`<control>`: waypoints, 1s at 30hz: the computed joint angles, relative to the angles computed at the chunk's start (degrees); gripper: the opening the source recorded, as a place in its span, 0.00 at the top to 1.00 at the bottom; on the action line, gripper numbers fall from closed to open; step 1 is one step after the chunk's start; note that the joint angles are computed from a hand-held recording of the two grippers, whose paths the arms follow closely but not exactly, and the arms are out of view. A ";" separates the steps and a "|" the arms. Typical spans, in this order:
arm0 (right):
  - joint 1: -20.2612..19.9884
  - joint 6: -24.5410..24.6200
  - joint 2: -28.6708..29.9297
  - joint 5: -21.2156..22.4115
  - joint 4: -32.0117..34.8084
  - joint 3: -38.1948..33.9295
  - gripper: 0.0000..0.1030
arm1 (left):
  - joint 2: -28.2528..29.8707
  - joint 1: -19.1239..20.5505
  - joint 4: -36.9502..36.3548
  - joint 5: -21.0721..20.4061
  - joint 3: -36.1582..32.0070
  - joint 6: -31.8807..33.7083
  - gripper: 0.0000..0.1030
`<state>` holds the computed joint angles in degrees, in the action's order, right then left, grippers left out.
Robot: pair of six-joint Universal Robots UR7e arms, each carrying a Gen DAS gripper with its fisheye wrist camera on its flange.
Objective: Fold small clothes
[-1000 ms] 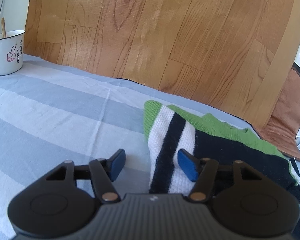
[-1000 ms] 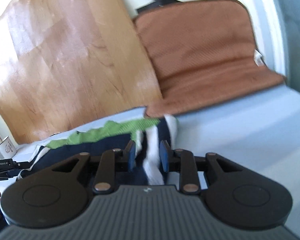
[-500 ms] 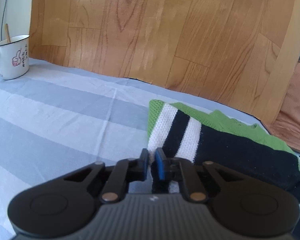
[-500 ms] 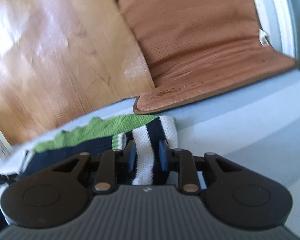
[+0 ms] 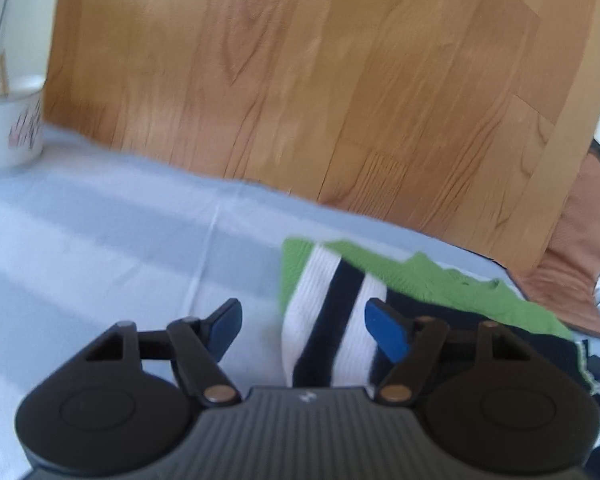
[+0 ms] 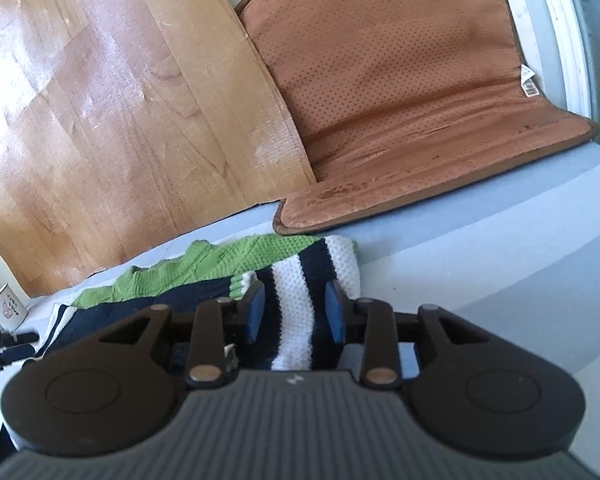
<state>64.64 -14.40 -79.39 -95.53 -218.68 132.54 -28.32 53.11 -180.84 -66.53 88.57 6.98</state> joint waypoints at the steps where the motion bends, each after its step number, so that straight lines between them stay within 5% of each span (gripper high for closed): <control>1: -0.05 -0.04 -0.07 0.15 0.22 -0.02 0.64 | 0.65 -0.18 0.48 -0.02 -0.90 1.21 0.35; 2: -0.11 -0.05 -0.11 0.30 0.27 0.02 0.64 | 1.29 -0.24 1.30 -0.64 -1.87 2.35 0.40; 5: -0.23 0.28 -0.19 0.59 0.26 0.12 0.64 | 4.35 -1.32 2.65 4.19 -4.78 5.33 0.91; 11: -0.51 1.09 -0.21 0.96 0.31 0.07 0.64 | 5.39 -2.10 -4.14 9.55 -3.35 4.83 0.92; 14: -0.38 0.86 -0.10 0.67 0.17 0.06 0.64 | 5.03 -1.38 -1.83 9.44 -4.09 1.68 0.91; 16: -0.30 0.86 -0.04 0.41 0.25 -0.02 0.64 | 4.92 -1.33 -1.59 9.08 -4.02 1.91 0.86; 18: -0.36 0.84 -0.12 0.42 0.50 -0.10 0.64 | 4.74 -1.51 -0.98 9.63 -3.98 1.78 0.60; 21: -0.48 0.87 -0.13 0.78 0.09 0.03 0.63 | 3.60 -2.02 -2.47 10.92 -2.42 1.08 0.58; 27: -0.49 0.98 -0.15 0.77 0.24 -0.01 0.63 | -0.96 -3.97 -10.04 4.59 6.15 6.75 0.57; 30: -0.50 1.03 -0.14 0.78 0.13 0.00 0.63 | -1.73 -4.30 -7.37 2.18 8.55 9.18 0.57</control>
